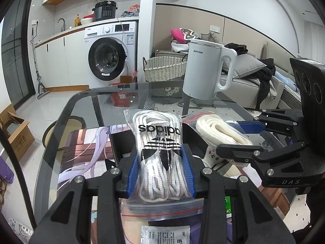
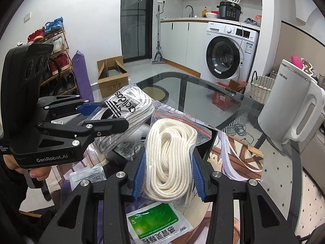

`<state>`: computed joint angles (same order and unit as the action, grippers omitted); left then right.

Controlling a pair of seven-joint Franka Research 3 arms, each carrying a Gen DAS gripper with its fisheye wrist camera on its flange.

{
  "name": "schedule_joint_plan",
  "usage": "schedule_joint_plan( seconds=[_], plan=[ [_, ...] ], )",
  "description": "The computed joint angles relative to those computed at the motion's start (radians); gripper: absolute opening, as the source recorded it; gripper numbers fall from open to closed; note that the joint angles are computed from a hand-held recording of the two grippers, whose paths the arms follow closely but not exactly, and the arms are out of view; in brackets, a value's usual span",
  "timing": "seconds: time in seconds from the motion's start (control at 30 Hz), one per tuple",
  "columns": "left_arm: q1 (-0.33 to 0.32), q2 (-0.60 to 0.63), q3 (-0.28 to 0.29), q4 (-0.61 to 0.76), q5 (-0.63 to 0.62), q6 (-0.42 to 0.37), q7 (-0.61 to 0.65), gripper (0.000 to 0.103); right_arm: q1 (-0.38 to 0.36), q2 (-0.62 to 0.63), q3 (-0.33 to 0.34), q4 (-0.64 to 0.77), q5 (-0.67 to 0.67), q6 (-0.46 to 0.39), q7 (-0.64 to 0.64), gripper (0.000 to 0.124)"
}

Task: Organize soft objects
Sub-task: 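Lift both bagged ropes and carry them over the black box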

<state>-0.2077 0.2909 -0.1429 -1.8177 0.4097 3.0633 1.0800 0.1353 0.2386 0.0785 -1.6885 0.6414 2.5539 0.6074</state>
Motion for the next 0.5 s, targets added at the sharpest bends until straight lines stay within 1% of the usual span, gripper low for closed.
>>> schedule_joint_plan(
  seconds=[0.1, 0.27, 0.5],
  plan=[
    [0.015, 0.025, -0.02, 0.031, -0.022, -0.022, 0.029, 0.038, 0.006, 0.026, -0.005, 0.032, -0.032, -0.012, 0.02, 0.042],
    [0.018, 0.053, -0.027, 0.068, -0.046, -0.051, 0.053, 0.038, 0.015, 0.065, -0.009, 0.084, -0.104, -0.035, 0.057, 0.042],
    [0.021, 0.088, -0.04, 0.12, -0.08, -0.109, 0.093, 0.038, 0.036, 0.134, -0.015, 0.187, -0.225, -0.094, 0.097, 0.042]
  ],
)
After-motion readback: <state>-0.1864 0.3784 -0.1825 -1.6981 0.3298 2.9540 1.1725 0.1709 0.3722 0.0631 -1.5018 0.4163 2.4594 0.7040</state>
